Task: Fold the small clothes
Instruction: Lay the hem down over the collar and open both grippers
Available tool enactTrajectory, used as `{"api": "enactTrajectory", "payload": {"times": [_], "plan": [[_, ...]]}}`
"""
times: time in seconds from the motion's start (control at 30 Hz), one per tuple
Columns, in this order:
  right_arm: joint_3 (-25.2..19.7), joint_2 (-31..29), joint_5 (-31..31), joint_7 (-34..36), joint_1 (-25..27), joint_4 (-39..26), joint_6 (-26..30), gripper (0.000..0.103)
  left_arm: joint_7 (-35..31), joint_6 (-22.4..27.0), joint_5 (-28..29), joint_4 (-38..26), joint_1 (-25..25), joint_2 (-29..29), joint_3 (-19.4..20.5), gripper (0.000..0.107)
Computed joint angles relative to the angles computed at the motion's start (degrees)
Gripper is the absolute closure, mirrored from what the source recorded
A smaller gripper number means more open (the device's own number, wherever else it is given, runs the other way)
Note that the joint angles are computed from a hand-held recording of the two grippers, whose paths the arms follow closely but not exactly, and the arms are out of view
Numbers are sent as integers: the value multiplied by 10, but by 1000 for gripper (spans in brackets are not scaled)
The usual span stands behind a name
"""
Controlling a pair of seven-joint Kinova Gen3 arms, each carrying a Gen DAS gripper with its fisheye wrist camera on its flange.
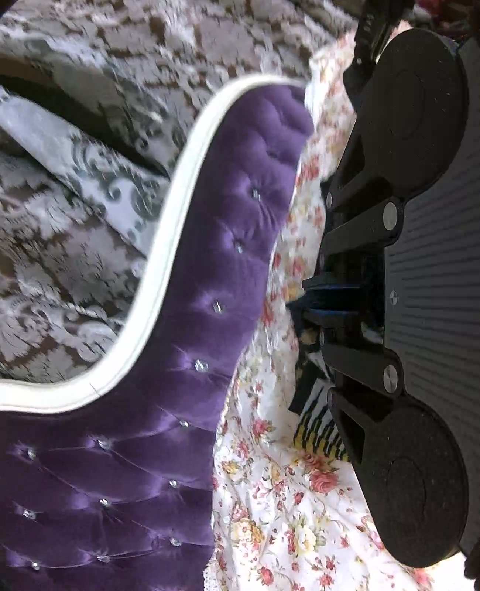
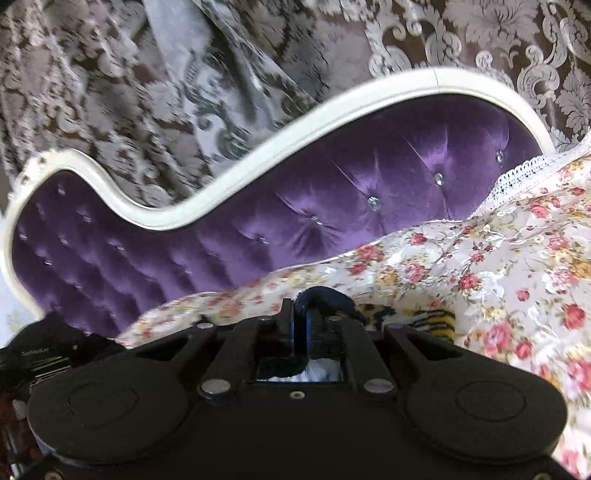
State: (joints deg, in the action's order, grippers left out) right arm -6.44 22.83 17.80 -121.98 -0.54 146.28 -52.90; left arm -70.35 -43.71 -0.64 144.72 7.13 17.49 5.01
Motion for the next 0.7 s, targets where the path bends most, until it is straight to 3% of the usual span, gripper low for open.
{"api": "enactTrajectory", "payload": {"times": [0.23, 0.33, 0.37, 0.57, 0.7], "plan": [[3, 53, -50, 19, -28, -60, 67, 89, -21, 2, 49, -44, 17, 74, -14, 96], [1, 74, -75, 25, -35, -61, 52, 89, -27, -16, 65, -47, 25, 96, -22, 63], [1, 82, -83, 27, -37, -58, 39, 90, -30, -29, 71, -46, 30, 106, -27, 57], [-12, 110, -53, 2, -5, -54, -5, 90, 25, -112, -13, -29, -35, 151, -3, 40], [-20, 131, -12, -33, 28, -54, -37, 90, 40, -152, -32, -22, -46, 173, -2, 40]]}}
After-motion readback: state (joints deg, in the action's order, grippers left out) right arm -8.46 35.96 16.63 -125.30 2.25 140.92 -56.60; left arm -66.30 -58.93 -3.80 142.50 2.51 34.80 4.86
